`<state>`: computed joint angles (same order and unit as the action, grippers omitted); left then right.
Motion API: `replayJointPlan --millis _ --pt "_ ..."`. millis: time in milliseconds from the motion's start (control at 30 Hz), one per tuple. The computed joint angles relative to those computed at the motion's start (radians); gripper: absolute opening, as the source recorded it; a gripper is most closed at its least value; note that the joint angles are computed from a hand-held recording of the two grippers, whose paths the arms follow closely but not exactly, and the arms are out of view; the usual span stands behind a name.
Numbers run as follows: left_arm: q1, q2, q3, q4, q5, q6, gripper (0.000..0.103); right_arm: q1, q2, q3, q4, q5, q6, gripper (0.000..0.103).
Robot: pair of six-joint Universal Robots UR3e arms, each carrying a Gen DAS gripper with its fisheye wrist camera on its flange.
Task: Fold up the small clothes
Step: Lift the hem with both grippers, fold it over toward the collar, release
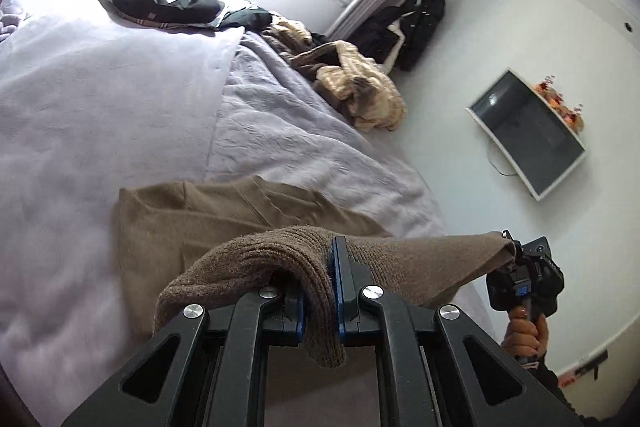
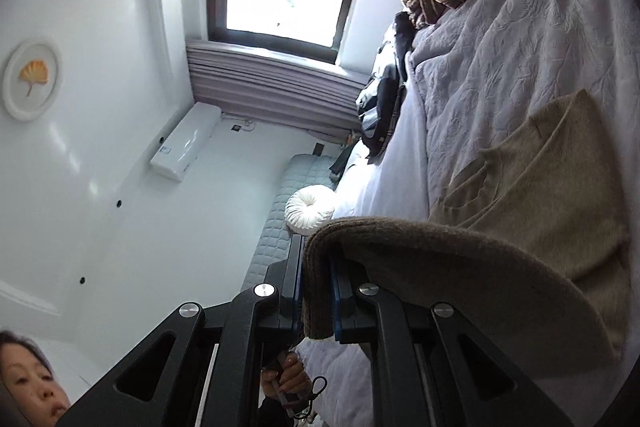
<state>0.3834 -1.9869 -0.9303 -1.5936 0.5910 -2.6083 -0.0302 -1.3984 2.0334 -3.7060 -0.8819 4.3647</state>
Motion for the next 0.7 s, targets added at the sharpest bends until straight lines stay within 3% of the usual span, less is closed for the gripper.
replayJointPlan --millis 100,333,400,533,633,667,700 --pt "-0.081 -0.173 0.119 0.154 0.1 -0.155 0.012 -0.022 0.145 -0.077 0.061 -0.002 -0.024 0.012" --pt "-0.193 -0.38 0.216 0.287 0.357 -0.198 0.013 -0.023 0.434 -0.2 0.07 -0.037 0.05 0.012" --pt "-0.195 -0.422 0.257 0.276 0.361 -0.206 0.018 -0.026 0.466 -0.208 0.057 -0.038 0.063 0.014" --pt "-0.177 -0.447 0.3 0.253 0.309 -0.219 0.018 -0.051 0.452 -0.181 0.024 -0.029 0.063 0.016" --pt "-0.144 -0.385 0.203 0.303 0.24 -0.23 0.018 -0.073 0.433 -0.148 -0.066 -0.055 0.108 0.017" --pt "-0.136 -0.37 0.176 0.324 0.22 -0.241 0.018 -0.077 0.413 -0.138 -0.052 -0.071 0.103 0.025" --pt "-0.134 -0.365 0.175 0.322 0.212 -0.248 0.022 -0.08 0.385 -0.128 -0.022 -0.092 0.084 0.042"
